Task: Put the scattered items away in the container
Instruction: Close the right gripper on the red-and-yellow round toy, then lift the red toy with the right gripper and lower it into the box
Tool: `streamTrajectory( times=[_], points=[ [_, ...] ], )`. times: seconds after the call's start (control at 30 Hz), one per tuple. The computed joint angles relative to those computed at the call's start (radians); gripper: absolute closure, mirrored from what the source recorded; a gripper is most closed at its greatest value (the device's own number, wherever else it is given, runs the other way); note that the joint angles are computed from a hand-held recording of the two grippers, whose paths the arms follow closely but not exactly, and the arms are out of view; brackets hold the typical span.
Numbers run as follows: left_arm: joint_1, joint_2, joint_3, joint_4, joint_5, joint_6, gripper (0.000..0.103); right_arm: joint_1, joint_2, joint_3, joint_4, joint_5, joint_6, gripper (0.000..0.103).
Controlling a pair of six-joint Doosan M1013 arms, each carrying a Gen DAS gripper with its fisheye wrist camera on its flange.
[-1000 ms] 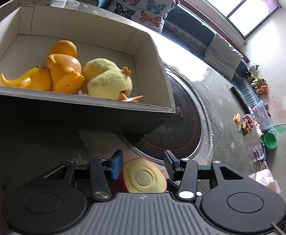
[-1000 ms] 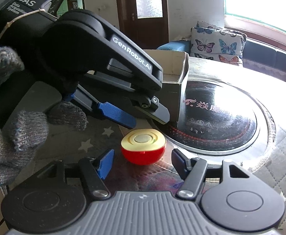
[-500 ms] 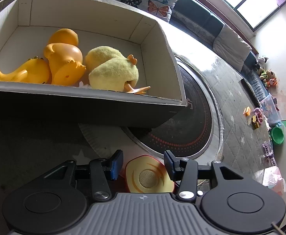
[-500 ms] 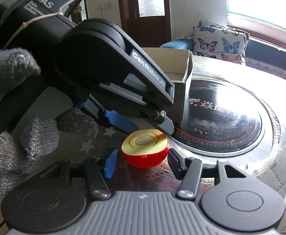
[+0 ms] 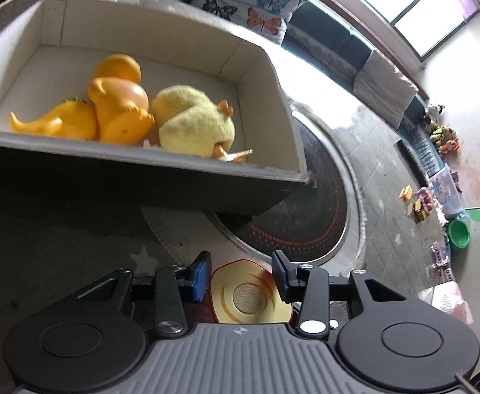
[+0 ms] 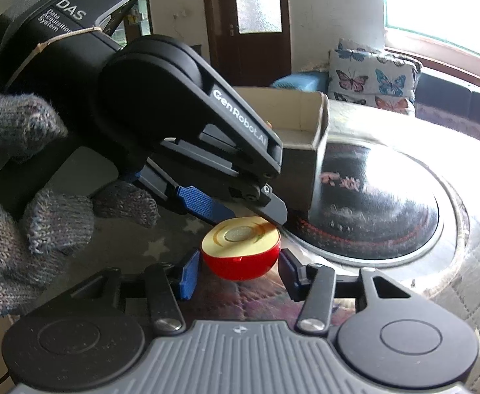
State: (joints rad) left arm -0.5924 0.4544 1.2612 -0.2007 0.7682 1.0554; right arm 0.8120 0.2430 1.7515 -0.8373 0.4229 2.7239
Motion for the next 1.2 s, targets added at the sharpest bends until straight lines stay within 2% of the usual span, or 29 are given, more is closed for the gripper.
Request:
streamTrajectory(
  times=[0.3,0.5,0.9,1.2],
  points=[
    [0.015,-0.062,0.036,0.05,-0.101,-0.037,0.06,0.003,0.0,-0.042,-0.151,-0.039,0.06,0.052],
    [0.044,-0.049,-0.003,0.075,-0.14,-0.077,0.063,-0.021,0.038,-0.113,-0.172,-0.085,0.012,0.052],
    [0.104,-0.018,-0.018,0.094,-0.147,-0.124,0.063,-0.059,0.146,-0.245,0.144,-0.143,-0.339,0.052],
    [0.123,-0.009,-0.006,0.098,-0.142,-0.151,0.063,-0.067,0.18,-0.271,0.349,-0.146,-0.548,0.052]
  ],
)
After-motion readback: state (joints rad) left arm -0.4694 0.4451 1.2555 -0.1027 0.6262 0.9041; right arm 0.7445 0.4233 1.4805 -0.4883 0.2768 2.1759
